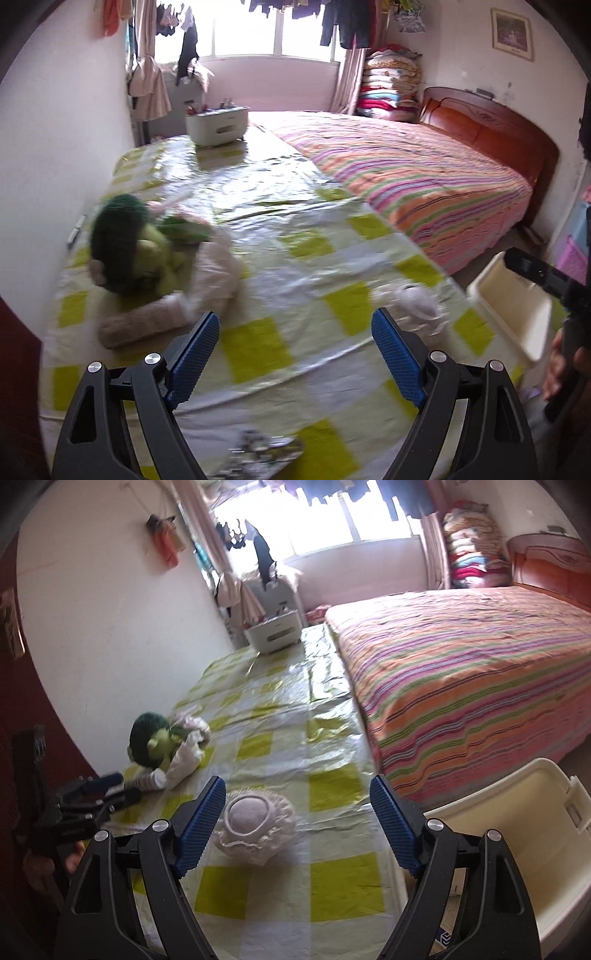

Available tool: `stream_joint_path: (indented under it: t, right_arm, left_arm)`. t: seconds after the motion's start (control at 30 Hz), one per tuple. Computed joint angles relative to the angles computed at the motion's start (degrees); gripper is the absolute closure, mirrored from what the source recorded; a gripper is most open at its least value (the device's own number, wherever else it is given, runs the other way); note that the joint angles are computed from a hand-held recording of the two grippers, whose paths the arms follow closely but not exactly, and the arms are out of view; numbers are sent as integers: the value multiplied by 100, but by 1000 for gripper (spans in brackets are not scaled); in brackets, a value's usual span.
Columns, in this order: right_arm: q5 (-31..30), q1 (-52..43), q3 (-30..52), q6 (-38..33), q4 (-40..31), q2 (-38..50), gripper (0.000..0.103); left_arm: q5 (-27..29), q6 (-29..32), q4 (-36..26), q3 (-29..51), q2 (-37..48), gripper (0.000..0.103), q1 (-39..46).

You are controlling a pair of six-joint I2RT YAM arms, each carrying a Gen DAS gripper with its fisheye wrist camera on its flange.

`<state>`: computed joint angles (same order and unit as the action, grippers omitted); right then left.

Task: Collect trash
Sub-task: 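Grasp the white lace cap with the right gripper while the left gripper grasps the green plush toy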

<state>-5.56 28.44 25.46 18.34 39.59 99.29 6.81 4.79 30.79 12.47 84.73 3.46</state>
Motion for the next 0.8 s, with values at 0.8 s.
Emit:
stream_joint_path:
  t: [0.8]
  right_arm:
    - [241, 816, 1281, -478, -1111, 948, 24]
  left_arm:
    - [569, 453, -573, 2780, 2397, 21, 2450]
